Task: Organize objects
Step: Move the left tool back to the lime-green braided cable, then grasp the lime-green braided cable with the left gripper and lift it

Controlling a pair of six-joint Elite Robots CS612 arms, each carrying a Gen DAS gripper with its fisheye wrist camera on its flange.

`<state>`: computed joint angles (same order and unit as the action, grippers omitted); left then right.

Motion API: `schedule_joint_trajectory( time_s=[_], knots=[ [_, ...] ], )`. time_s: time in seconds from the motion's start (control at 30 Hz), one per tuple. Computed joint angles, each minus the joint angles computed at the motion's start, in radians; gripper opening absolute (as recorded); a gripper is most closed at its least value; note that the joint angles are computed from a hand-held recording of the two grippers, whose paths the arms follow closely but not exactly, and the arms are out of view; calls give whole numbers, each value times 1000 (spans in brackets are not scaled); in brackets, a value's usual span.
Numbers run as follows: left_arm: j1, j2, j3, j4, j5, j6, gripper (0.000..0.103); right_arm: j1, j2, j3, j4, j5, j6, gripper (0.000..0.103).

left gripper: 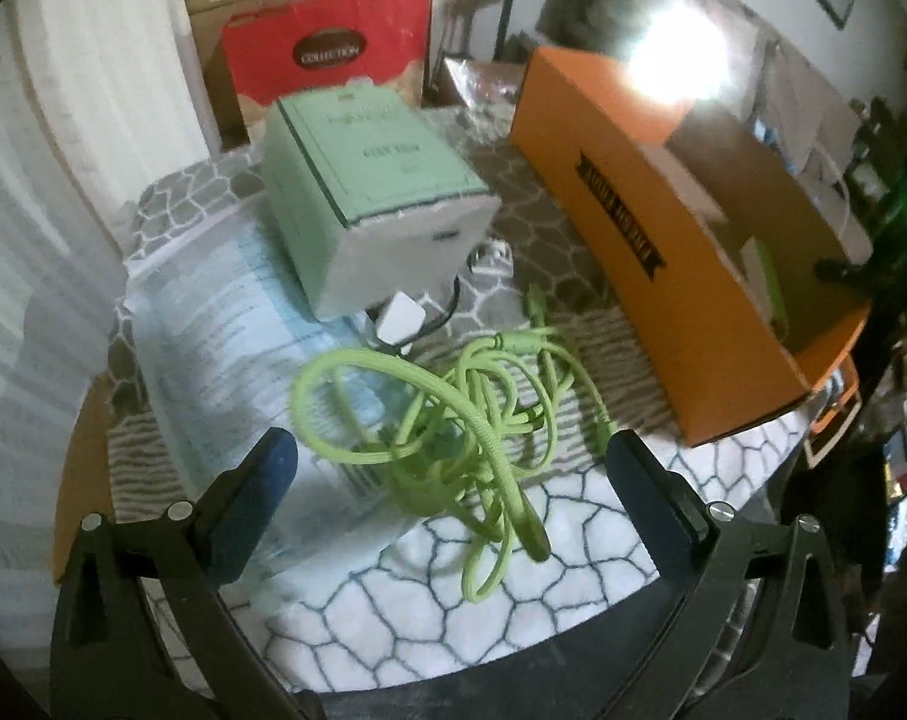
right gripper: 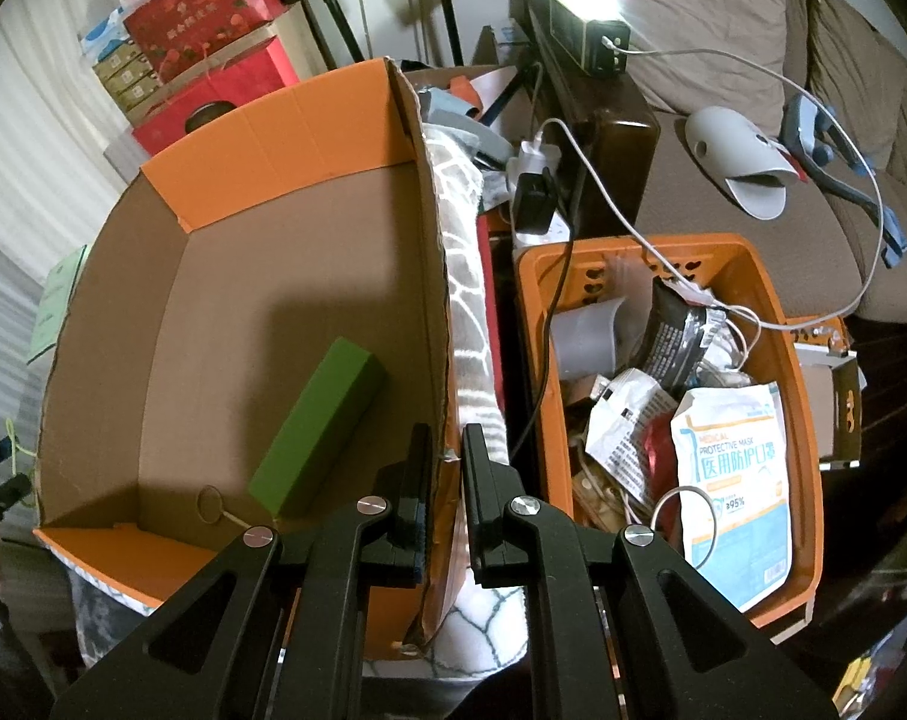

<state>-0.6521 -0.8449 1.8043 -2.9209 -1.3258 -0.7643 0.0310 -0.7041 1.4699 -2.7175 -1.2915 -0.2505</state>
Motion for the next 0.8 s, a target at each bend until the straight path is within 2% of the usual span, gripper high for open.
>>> schedule_joint_trajectory(
  time_s=[0.17, 0.27, 0.33, 0.43, 0.63, 0.8],
  knots=[
    [-1, 19, -34, 80, -7, -7, 99, -3, 2, -4, 11, 15, -5, 9],
    [-1, 26, -39, 86, -19, 2, 91, -10, 3, -13, 44, 41, -14, 9],
    [0, 29, -42, 94, -24, 5, 78, -11, 3, -19, 66, 49, -23, 9],
    [4, 36, -48, 106, -36, 0, 64, -9, 2, -26, 89, 45, -40, 9],
    [8, 39, -45, 95, -43, -8, 52, -15, 3, -54, 171, 64, -64, 10],
    [10, 39, -37, 69, -57, 0, 44, -6, -3, -63, 200, 30, -89, 11]
  ],
)
